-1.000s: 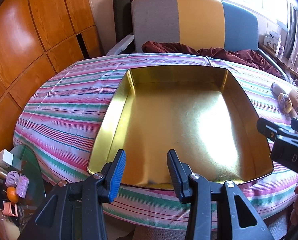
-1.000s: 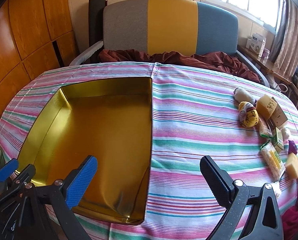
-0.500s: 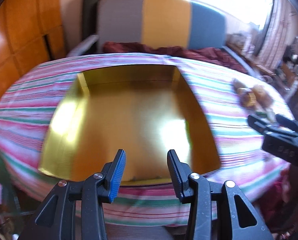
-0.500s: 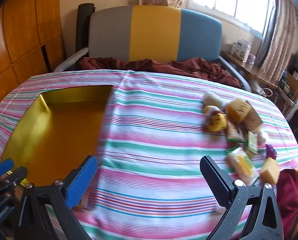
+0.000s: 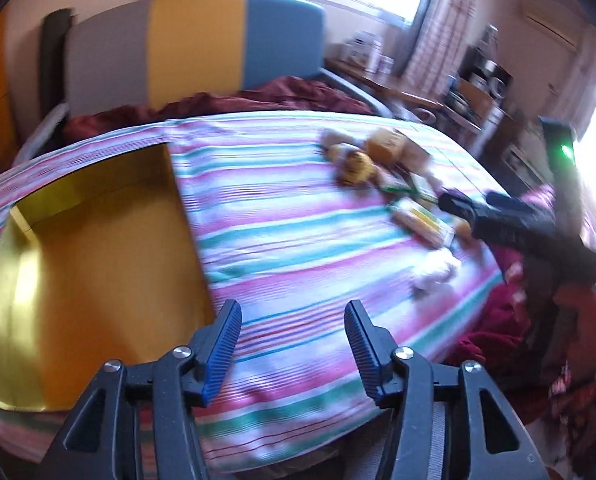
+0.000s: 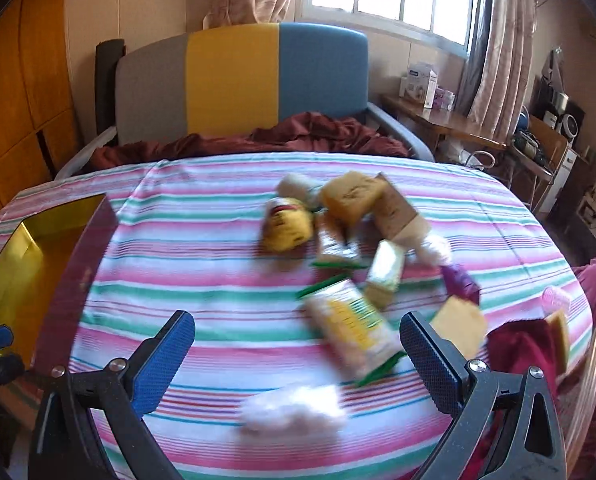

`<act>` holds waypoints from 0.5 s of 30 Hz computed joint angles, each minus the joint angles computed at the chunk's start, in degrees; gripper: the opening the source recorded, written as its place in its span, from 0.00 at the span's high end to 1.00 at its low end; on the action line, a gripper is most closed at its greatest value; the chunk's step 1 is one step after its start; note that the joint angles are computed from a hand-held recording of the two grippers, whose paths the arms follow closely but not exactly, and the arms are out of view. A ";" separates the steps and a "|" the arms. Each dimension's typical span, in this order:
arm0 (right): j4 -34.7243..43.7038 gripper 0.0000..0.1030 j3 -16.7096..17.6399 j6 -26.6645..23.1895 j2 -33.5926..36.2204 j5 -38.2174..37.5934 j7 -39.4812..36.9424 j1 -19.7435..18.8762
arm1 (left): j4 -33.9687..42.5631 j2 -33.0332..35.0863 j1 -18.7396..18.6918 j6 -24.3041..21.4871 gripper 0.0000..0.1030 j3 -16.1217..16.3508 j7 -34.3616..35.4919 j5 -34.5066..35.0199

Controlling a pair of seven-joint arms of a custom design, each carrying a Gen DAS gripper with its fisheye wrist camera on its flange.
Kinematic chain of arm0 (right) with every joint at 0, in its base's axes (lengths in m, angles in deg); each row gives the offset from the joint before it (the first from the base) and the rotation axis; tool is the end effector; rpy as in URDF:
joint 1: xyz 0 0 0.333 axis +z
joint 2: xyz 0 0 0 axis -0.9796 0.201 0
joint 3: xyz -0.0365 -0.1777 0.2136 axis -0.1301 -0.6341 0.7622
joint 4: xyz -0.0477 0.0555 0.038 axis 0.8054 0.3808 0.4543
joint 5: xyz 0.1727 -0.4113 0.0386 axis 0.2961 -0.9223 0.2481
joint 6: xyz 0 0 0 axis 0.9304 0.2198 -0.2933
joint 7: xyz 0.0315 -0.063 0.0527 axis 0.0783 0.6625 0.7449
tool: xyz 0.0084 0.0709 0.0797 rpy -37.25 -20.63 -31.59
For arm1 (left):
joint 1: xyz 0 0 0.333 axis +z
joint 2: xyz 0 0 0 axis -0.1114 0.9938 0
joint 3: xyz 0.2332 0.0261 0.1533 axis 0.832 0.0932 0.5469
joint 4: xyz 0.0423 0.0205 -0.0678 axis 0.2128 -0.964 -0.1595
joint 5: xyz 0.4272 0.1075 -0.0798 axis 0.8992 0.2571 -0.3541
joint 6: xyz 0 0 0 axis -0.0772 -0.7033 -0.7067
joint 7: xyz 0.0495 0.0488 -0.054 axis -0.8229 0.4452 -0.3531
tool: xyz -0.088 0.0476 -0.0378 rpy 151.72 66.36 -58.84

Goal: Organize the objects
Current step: 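Grasp the wrapped white cotton ball with the left tool while the right tool approaches the WEIDAN pack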

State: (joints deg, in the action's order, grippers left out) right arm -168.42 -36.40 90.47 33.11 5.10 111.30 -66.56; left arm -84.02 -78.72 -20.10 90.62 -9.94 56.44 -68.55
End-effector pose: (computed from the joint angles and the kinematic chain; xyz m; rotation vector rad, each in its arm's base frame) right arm 0.5581 0.2313 0.4445 -1.7476 1.7728 -0.7632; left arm 0.5230 -0.1054 0.4562 -1.6197 2.2481 -0.9378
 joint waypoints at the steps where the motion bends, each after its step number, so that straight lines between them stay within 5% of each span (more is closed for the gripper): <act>1: -0.37 0.00 -1.14 1.11 0.03 3.47 -3.43 0.16 | 0.67 0.73 -0.95 -0.64 0.47 0.23 1.26 -0.94; 7: 0.69 0.00 -4.49 -0.50 2.07 19.64 -22.33 -0.29 | 5.39 5.92 -3.29 -4.94 0.47 -0.53 8.24 -7.42; 11: 0.50 0.00 -5.15 2.57 3.22 23.48 -27.20 -1.12 | 9.28 9.83 -3.28 -8.95 0.47 -1.97 14.34 -14.96; 15: 0.31 0.00 -5.66 3.69 4.27 33.86 -31.92 -0.74 | 11.42 12.54 -2.20 -8.00 0.47 -5.35 17.86 -18.31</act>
